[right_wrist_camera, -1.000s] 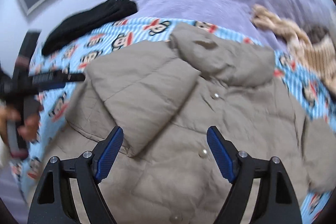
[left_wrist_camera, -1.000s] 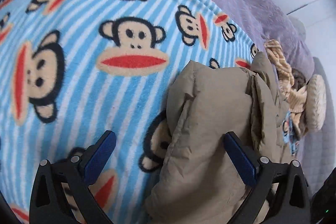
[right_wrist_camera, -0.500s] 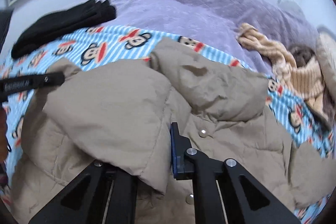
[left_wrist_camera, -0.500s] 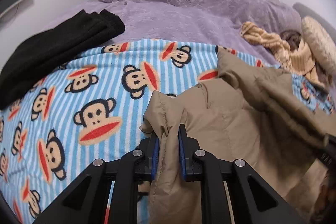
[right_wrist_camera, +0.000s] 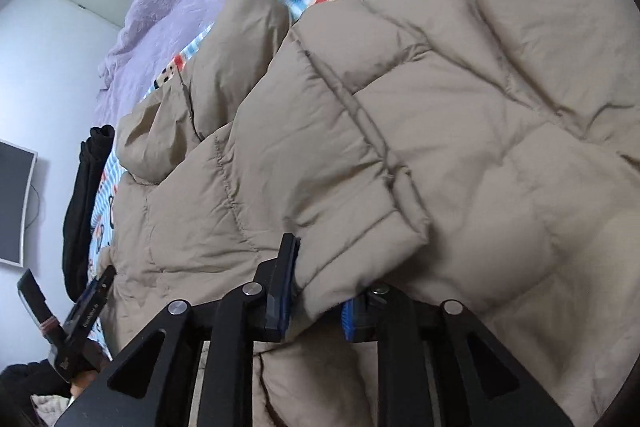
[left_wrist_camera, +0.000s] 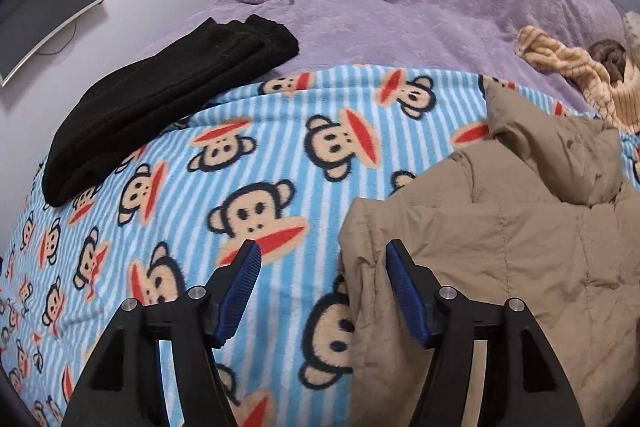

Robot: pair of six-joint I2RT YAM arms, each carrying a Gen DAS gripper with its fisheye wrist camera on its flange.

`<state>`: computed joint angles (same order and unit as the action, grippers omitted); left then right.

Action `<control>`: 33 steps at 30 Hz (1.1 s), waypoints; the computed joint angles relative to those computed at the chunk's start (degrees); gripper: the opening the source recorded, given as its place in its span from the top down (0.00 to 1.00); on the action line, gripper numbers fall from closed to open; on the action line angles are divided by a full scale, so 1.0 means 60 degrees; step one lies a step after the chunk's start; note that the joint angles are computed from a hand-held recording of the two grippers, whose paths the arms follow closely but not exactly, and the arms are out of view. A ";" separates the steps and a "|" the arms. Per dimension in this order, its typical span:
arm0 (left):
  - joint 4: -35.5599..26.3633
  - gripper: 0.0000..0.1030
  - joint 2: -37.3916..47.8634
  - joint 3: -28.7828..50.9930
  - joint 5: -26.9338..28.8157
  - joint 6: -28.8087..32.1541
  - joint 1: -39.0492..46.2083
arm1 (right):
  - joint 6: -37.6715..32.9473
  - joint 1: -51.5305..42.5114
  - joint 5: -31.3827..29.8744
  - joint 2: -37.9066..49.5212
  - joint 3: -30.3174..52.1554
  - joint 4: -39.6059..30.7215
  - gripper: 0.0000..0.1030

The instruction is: Fold large clothes

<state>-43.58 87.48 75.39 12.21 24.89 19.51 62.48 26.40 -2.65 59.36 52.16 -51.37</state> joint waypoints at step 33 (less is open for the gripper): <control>-0.3643 0.23 -0.3537 -0.1829 -0.0043 0.1020 -0.0704 | -0.0319 -0.0613 -0.0736 -0.2810 -0.0231 -0.2108 0.51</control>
<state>-65.44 66.26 64.42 11.95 31.02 15.28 60.57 22.72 -7.07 42.50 50.78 -64.03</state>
